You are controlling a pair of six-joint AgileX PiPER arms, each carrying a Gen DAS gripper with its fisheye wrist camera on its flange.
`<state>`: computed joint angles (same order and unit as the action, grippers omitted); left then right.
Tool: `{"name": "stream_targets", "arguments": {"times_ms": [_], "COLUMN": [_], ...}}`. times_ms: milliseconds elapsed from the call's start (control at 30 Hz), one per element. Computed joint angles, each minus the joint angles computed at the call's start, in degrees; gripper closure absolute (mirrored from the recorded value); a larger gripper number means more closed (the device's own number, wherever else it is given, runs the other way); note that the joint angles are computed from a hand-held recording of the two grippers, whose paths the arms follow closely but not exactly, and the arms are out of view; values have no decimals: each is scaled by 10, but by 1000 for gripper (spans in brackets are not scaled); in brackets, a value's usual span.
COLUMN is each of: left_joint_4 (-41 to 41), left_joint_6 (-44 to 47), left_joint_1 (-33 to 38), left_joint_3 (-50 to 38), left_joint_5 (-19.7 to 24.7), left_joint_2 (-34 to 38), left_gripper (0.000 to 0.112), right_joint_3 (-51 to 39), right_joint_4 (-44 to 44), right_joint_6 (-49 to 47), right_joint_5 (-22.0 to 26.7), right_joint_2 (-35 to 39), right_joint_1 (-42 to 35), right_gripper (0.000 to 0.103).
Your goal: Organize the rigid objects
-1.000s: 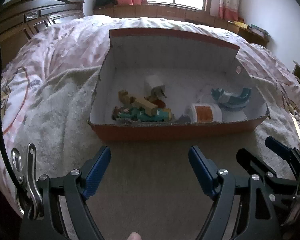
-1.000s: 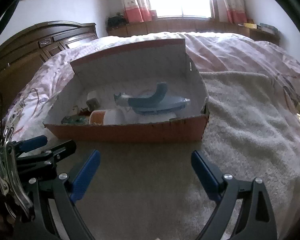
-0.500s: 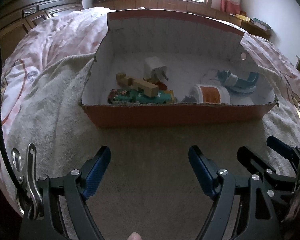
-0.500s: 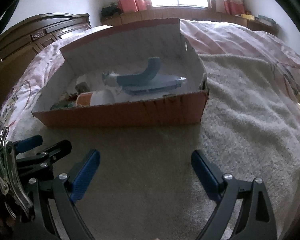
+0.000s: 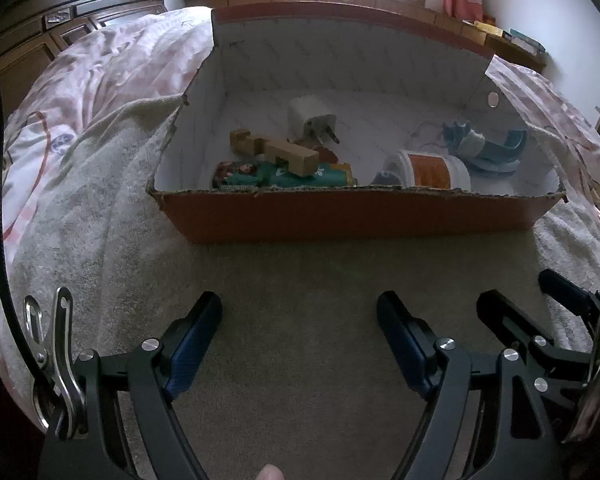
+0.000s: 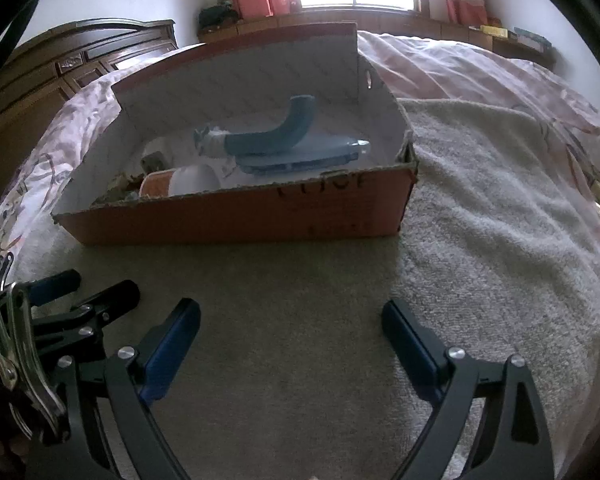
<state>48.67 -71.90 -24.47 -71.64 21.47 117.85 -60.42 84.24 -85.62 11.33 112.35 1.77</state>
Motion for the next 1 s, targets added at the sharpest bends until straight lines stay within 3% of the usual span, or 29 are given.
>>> {"name": "stream_targets", "arguments": {"times_ms": [1000], "left_joint_4": [5], "left_joint_6": [-9], "left_joint_1": [0], "left_joint_3": [1], "left_joint_5": [0], "left_joint_2": [2], "left_gripper": [30], "right_joint_3": [1], "right_joint_4": [11], "right_joint_6": [-11], "right_joint_5": [-5], "right_joint_2": [1], "right_joint_1": [3], "right_gripper": [8]}}
